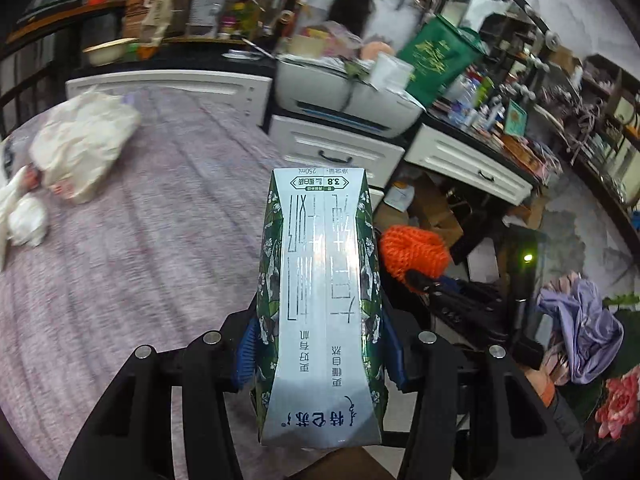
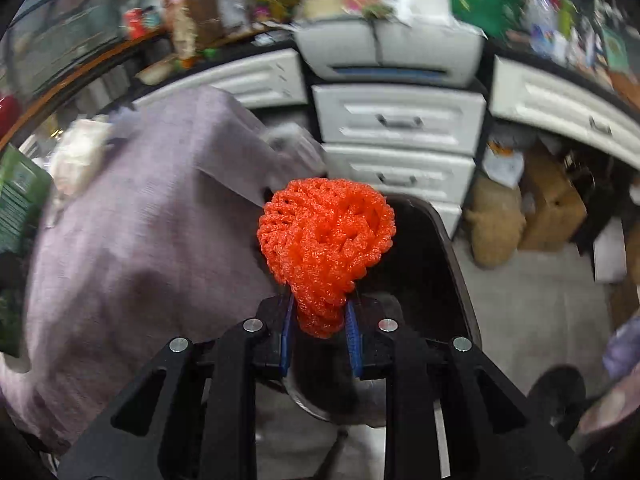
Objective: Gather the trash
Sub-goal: 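Carry both items to the dark bin and open both tools to drop them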
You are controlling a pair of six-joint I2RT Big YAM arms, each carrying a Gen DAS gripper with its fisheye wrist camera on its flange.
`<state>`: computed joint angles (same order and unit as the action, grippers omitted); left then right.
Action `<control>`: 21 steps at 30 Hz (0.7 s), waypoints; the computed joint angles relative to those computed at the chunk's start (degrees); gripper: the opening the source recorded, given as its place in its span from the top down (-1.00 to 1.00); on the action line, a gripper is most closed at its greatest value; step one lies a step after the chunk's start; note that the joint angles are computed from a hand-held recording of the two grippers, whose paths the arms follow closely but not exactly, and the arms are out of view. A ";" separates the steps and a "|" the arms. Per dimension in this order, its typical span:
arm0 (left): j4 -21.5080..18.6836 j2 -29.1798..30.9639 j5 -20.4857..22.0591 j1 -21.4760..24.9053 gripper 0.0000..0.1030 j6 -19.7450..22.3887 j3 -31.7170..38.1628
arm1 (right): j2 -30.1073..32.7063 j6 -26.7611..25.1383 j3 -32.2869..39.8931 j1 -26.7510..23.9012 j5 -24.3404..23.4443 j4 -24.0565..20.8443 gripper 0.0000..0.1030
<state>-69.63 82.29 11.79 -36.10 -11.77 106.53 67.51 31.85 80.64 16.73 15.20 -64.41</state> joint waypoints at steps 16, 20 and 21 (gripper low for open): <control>-3.19 10.37 -1.12 -7.28 0.03 -0.08 4.16 | -5.95 5.18 -11.92 -5.94 -0.55 3.17 -0.24; -3.98 12.43 -1.46 -8.27 0.03 1.03 5.63 | -9.68 7.08 -13.82 -6.40 3.72 2.59 -0.24; -4.29 13.16 -1.53 -8.59 0.03 1.27 6.17 | -10.34 7.55 -13.99 -6.61 4.66 2.55 -0.25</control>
